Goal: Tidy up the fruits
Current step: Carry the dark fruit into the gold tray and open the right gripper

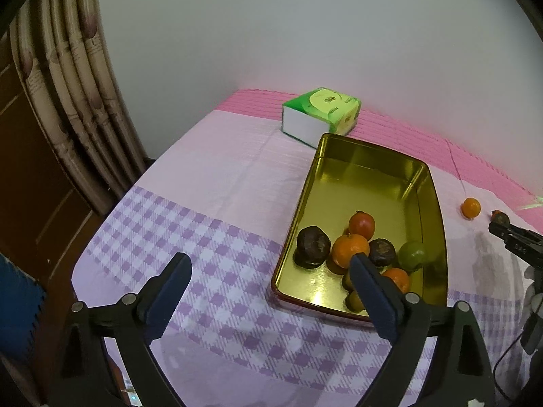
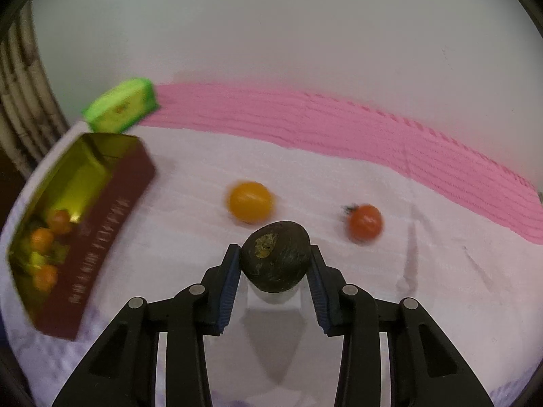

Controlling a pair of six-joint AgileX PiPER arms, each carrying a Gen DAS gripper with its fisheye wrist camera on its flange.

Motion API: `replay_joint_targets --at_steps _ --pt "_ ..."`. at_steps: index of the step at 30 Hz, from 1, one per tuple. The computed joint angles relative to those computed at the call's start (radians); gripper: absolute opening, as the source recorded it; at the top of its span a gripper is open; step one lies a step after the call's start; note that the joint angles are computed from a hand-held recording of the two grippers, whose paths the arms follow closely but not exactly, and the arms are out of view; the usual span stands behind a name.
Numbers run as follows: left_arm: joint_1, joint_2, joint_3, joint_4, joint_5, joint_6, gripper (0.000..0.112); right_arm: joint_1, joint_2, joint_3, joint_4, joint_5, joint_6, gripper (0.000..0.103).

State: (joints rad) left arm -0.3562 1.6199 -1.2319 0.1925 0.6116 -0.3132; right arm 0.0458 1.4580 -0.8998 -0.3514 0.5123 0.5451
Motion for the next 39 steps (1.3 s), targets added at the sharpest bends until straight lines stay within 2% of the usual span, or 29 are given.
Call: replay_joint_targets --at_steps 7,16,21,39 --pt "0.039 -0.014 0.008 -0.023 0.005 -0.002 0.096 0.190 0.003 -0.099 0.053 0.039 -0.006 0.040" --pt "0.090 -0.020 0.022 -0.021 0.013 -0.039 0.102 0.379 0.146 -0.276 0.087 0.066 -0.007 0.040" --pt "0.093 -0.005 0.019 -0.009 0.020 -0.044 0.102 0.426 0.228 -0.342 0.117 0.076 -0.032 0.040" --pt "0.135 0.005 0.009 -0.108 0.019 0.014 0.102 0.469 0.310 -0.407 0.133 0.095 -0.042 0.040"
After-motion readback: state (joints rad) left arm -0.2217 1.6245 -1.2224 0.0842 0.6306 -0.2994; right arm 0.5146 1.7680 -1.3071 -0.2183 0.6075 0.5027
